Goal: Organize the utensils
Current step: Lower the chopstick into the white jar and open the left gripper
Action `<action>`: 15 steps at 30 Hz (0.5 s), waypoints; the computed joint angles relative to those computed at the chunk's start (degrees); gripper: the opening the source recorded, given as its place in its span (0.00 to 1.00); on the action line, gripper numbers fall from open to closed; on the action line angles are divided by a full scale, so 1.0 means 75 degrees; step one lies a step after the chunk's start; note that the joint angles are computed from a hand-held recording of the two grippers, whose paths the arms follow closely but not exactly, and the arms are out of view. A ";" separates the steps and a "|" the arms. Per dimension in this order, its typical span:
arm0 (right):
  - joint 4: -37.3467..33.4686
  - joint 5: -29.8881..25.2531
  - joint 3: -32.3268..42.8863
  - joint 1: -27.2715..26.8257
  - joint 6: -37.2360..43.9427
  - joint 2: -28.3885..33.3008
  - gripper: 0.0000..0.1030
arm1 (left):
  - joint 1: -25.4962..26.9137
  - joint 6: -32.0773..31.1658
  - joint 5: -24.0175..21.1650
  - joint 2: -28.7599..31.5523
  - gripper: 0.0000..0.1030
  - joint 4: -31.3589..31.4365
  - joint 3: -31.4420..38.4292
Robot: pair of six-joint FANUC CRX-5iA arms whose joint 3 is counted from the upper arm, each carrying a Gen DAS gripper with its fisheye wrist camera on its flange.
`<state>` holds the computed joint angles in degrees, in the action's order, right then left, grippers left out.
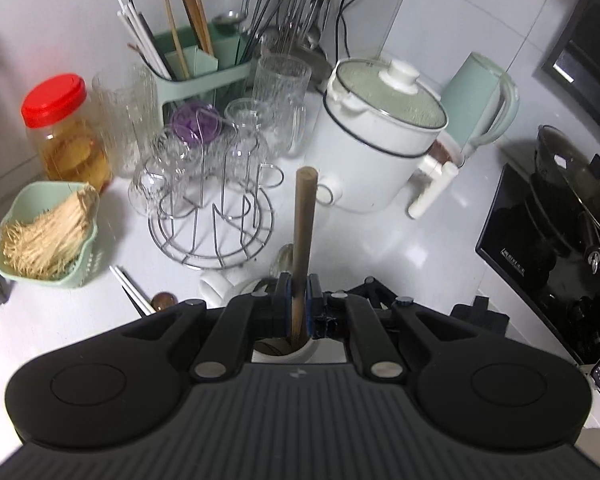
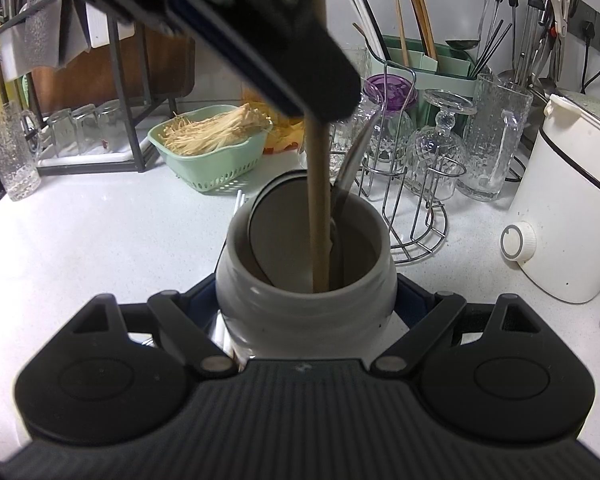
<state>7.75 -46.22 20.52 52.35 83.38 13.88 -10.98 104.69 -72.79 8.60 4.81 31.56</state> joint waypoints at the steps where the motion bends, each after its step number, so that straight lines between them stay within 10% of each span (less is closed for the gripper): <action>1: -0.0006 0.0009 -0.0003 -0.0001 0.0031 -0.0003 0.88 | -0.0002 0.0001 -0.0059 0.0061 0.07 -0.0003 0.0079; 13: -0.0034 0.0034 -0.0010 -0.0004 0.0000 -0.0012 0.88 | -0.0147 0.0114 -0.0465 0.0352 0.08 -0.0144 0.0516; 15: -0.0021 0.0034 -0.0008 -0.0001 -0.0037 -0.0010 0.88 | -0.0184 0.0322 -0.0653 0.0366 0.22 -0.0314 0.0654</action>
<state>7.60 -45.97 20.45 52.34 83.10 13.80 -12.36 107.10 -77.69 11.34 2.46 36.46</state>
